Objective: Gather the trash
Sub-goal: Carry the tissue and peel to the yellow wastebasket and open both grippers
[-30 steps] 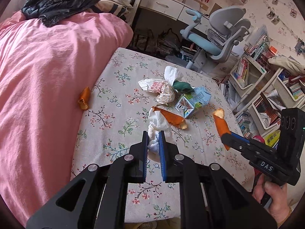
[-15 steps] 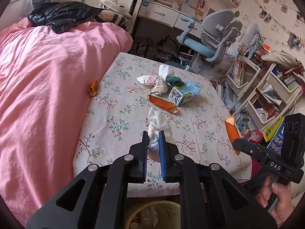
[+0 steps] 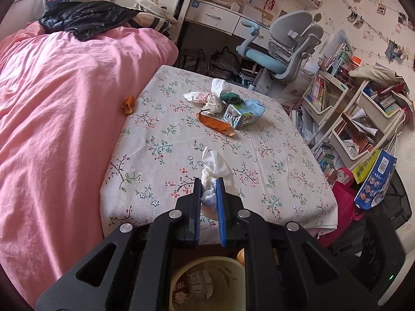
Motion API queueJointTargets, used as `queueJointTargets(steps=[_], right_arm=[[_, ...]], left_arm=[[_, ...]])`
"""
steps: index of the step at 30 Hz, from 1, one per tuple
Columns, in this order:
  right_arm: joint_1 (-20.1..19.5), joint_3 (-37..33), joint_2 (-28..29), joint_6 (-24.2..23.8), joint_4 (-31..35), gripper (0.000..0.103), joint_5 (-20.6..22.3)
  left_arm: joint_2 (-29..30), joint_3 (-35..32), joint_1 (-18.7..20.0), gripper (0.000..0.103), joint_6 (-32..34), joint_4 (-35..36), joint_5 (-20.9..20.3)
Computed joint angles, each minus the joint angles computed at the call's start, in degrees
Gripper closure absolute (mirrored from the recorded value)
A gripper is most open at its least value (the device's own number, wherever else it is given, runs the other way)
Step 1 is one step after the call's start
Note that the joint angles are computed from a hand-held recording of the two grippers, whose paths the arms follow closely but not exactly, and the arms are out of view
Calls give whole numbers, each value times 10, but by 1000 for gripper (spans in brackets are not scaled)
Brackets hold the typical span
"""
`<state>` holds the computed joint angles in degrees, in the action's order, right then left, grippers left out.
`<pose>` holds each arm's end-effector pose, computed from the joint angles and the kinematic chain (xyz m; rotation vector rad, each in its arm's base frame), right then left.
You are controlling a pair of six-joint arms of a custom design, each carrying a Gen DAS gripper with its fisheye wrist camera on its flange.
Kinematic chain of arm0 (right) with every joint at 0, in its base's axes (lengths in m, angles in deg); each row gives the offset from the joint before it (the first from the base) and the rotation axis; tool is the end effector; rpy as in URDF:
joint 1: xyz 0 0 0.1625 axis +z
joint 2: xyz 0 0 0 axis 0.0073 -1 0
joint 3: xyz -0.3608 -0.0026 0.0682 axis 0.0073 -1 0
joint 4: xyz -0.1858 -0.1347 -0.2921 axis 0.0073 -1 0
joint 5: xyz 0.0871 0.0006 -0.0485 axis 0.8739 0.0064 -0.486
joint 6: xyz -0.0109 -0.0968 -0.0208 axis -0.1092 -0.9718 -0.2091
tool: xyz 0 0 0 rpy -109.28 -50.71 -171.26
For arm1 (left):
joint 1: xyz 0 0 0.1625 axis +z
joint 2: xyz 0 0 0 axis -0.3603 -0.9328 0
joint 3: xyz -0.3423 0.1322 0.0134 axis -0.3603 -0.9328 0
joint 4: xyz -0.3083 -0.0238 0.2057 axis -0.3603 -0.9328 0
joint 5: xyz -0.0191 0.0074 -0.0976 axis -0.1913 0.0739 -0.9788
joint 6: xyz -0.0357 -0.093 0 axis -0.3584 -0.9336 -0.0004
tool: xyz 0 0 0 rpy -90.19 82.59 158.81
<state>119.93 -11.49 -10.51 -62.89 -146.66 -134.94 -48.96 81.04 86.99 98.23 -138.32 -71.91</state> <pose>0.4475 -0.6022 0.0437 0.4784 -2.6084 0.6157 -0.1402 -0.7141 0.4375 0.7754 2.6816 -0.7379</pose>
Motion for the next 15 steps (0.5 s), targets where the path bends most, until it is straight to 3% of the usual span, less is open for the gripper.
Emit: queueJointTargets(steps=[3,6,11,15], right_arm=[[0,-12,11,21,98,77,5],[8,-4,10,26,116,55,-17],[24,36,-29,6,9,49,-61],[36,60,-54,-56,-162,35,-106]], left_arm=[[-13,20,0,92,1,-3,-2],[-20,34,-2,92,4,-1,2],[-30,57,-8,92,16,10,10],[-42,82,-16,92,36,40,6]])
